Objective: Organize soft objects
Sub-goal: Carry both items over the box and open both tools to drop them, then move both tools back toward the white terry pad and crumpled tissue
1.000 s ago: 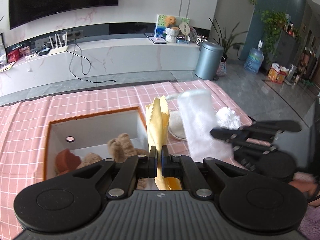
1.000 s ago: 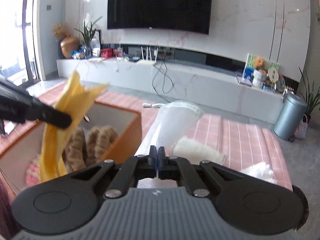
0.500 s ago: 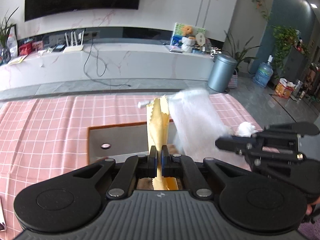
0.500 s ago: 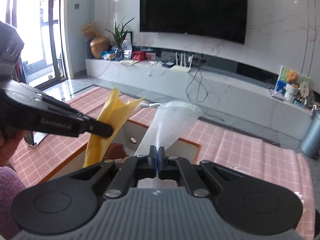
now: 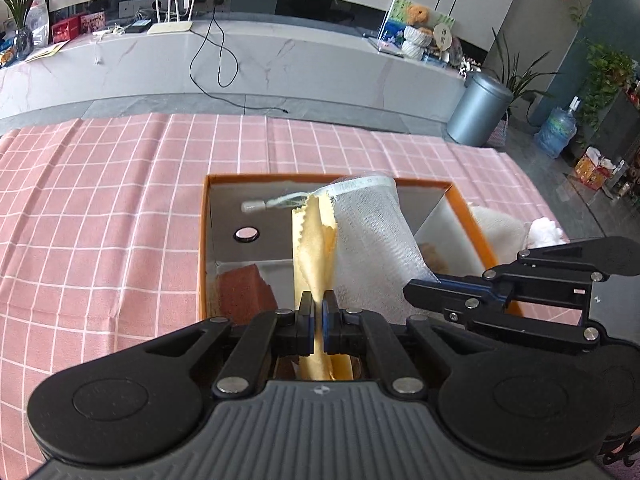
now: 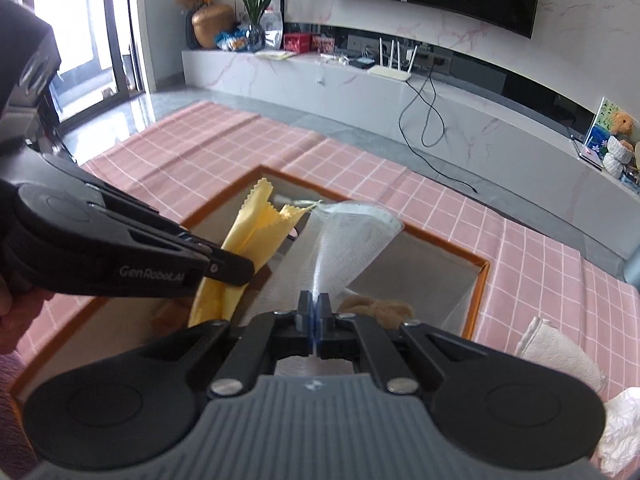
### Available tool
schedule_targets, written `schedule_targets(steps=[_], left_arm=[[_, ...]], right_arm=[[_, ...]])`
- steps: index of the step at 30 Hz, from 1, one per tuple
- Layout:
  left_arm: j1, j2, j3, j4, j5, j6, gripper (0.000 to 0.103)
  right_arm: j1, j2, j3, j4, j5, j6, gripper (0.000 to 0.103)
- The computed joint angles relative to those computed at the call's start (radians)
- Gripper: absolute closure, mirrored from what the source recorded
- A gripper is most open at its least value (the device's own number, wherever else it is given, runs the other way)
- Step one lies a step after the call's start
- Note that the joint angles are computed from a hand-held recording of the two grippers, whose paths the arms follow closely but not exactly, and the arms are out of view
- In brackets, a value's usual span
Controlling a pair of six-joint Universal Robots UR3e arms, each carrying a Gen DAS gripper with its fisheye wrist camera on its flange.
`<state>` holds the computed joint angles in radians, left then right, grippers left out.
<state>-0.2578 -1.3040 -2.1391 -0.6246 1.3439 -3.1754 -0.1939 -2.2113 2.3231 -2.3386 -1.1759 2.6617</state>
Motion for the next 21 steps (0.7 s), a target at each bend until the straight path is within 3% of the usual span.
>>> schedule_targets(steps=[7, 11, 14, 15, 16, 21], left_arm=[[-0.032, -0.064, 0.002, 0.051, 0.037, -0.01, 0.084], [-0.048, -0.079, 0.02, 0.048, 0.056, -0.003, 0.076], [-0.08, -0.09, 0.03, 0.064, 0.1, -0.008, 0.056], [-0.094, -0.097, 0.037, 0.073, 0.13, -0.022, 0.04], [-0.108, -0.095, 0.031, 0.095, 0.16, -0.039, 0.031], [-0.101, -0.041, 0.009, 0.118, 0.163, -0.075, 0.028]], right_arm=[[0.084, 0.106, 0.022, -0.133, -0.11, 0.018, 0.1], [0.112, 0.112, 0.029, -0.164, -0.141, 0.041, 0.091], [0.102, 0.09, 0.033, -0.162, -0.139, 0.045, 0.072], [0.1, 0.076, 0.038, -0.166, -0.146, 0.047, 0.065], [0.103, 0.068, 0.042, -0.179, -0.159, 0.052, 0.064], [0.027, -0.037, 0.055, -0.133, -0.125, 0.032, 0.056]])
